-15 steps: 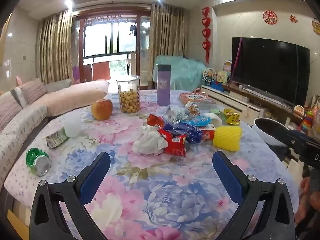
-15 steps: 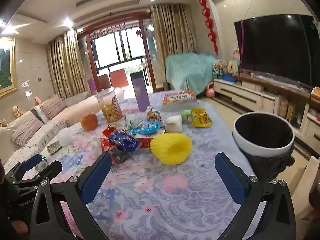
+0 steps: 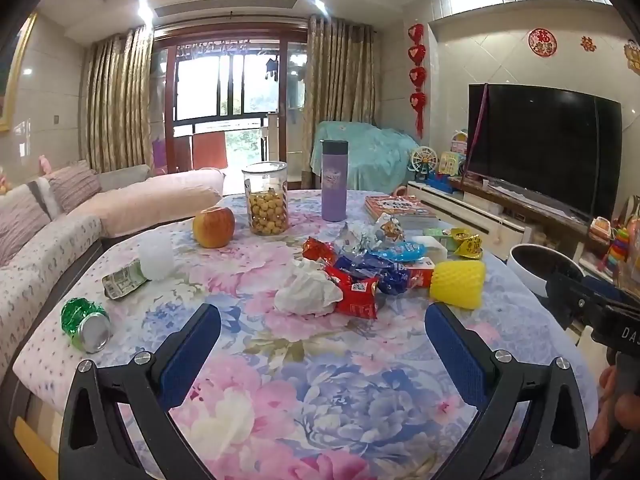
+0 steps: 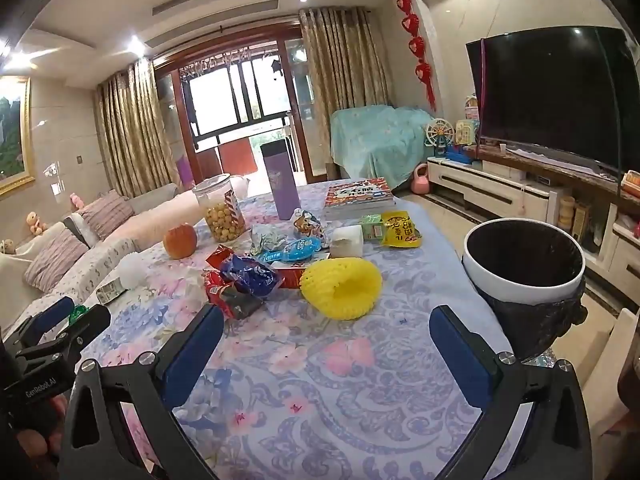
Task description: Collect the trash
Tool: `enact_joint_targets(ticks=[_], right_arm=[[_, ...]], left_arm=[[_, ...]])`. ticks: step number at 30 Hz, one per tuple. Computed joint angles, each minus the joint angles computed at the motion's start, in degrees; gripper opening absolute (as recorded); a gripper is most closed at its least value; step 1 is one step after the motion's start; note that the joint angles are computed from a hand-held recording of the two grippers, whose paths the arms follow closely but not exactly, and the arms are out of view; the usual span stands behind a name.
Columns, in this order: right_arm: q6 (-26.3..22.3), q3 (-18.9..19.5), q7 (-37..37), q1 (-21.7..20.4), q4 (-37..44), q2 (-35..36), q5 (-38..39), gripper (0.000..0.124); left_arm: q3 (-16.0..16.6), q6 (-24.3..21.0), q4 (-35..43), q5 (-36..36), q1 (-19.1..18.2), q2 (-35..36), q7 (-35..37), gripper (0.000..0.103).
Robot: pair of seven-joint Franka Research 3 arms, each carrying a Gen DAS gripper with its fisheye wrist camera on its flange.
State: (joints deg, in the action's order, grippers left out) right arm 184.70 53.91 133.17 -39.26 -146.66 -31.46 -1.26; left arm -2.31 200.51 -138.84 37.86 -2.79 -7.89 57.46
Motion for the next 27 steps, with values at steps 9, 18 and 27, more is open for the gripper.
enact_joint_targets(ticks=[9,18,27], right_arm=[[0.69,1.4,0.13,-1.6,0.12,-0.53,-0.13,0.103],[2.39,2.97,-0.75,-2.89,-0.45,-2.06,1.69,0.103],[2.83,3.39,-2.27,-2.72,-0.6,-2.04,3.65,0.103]], left_arm=[[-3.25,2.17,-1.84,-6.94,1.89,-0.24,6.27,0.102],[-5.45,4.21,-3.43,-14.65,2.26,-0.44,13.43,0.102],[-5.34,4.67,-4.01,-16.96,1.45,-0.44,15.49,0.102]])
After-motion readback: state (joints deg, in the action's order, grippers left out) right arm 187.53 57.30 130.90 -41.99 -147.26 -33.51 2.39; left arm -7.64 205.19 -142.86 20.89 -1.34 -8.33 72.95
